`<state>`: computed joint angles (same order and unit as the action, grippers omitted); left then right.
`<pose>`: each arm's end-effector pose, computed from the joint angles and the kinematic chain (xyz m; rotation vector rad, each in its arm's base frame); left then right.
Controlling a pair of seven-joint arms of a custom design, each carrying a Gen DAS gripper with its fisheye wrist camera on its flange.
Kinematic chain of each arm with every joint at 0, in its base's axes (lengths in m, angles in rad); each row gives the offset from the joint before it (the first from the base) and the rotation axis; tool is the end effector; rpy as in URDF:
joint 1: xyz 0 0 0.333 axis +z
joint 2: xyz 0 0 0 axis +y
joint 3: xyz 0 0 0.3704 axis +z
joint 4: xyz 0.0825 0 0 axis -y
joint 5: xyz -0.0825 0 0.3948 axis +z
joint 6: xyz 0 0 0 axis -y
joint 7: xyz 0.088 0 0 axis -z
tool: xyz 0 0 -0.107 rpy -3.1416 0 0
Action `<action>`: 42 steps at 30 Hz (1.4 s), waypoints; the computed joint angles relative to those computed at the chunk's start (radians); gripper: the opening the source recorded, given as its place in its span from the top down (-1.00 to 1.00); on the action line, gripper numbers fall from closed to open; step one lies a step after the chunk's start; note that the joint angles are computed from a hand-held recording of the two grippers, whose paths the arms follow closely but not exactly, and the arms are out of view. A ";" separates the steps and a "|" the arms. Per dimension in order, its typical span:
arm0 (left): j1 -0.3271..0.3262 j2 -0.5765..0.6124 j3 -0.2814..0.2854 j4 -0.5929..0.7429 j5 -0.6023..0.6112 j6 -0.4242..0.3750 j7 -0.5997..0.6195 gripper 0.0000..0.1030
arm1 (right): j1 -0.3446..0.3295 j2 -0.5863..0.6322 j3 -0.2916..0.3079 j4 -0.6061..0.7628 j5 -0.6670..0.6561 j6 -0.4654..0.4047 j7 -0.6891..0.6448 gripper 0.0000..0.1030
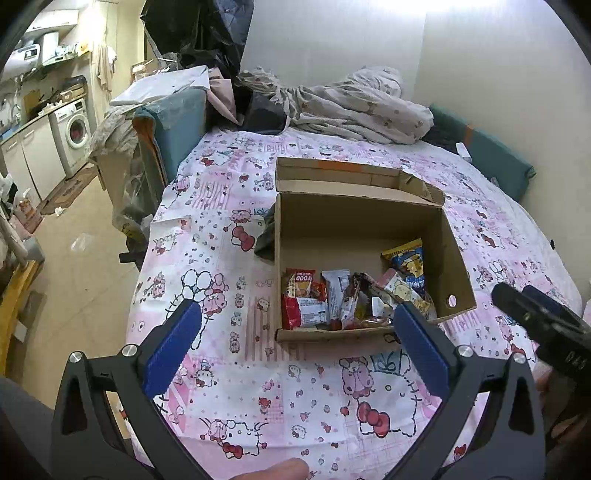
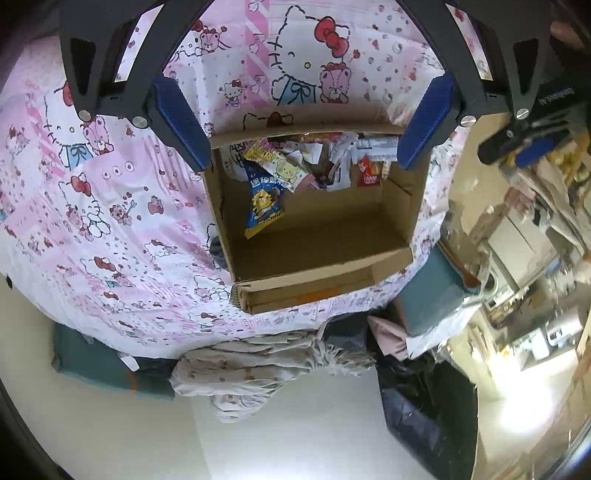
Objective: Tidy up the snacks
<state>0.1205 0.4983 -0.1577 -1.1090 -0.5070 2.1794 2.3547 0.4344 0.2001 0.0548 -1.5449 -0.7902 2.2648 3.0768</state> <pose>0.7774 -0.0083 0.6539 -1.2310 2.3582 -1.0312 0.6183 0.3035 0.6508 -1.0548 2.1606 -0.7589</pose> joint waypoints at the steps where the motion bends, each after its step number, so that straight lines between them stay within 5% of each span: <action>1: 0.001 -0.003 -0.002 -0.005 -0.003 0.005 0.006 -0.99 | 0.001 0.003 0.000 0.003 0.001 -0.005 -0.004 -0.99; 42: -0.005 0.017 -0.001 0.024 0.009 -0.030 -0.019 -0.99 | 0.002 0.022 -0.002 0.014 0.045 -0.011 -0.043 -1.00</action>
<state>0.1154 0.5148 -0.1583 -1.0851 -0.4976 2.1497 2.3356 0.4360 0.2219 0.0526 -1.5305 -0.7453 2.2538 3.0340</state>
